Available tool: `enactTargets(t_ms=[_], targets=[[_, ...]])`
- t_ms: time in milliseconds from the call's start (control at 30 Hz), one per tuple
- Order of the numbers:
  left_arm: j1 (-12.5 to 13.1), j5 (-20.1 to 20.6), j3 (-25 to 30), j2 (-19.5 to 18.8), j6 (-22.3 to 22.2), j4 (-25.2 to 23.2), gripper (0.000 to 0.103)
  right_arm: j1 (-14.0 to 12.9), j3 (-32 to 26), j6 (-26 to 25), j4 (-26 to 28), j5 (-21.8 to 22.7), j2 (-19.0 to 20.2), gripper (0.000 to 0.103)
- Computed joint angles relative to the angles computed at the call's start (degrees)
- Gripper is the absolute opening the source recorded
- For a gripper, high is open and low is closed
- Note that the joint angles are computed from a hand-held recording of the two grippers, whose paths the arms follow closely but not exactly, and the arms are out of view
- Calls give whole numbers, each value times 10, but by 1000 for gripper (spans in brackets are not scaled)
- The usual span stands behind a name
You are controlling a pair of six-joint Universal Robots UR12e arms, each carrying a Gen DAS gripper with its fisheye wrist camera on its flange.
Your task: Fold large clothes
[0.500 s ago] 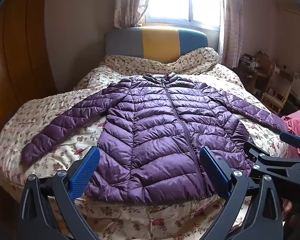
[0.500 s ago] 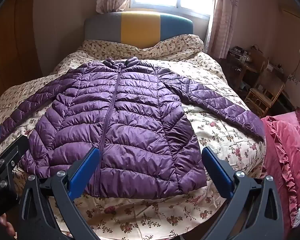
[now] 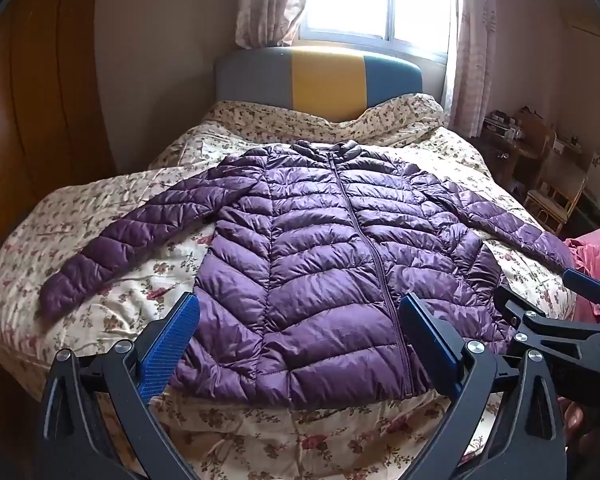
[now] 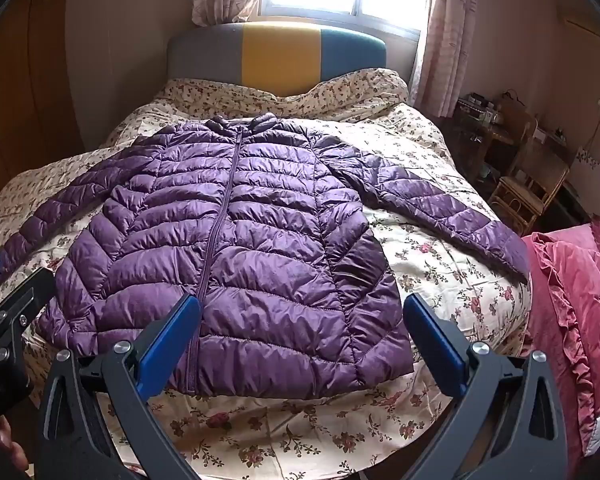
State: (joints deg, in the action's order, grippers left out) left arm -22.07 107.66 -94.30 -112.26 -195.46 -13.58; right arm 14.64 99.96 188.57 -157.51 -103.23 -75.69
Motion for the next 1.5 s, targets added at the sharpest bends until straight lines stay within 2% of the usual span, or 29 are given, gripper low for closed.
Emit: enactTargets(t_ms=[1500], targets=[[8,-13,-4,0,-20,-10,99,2,-10,-4,16,-7,16,101]])
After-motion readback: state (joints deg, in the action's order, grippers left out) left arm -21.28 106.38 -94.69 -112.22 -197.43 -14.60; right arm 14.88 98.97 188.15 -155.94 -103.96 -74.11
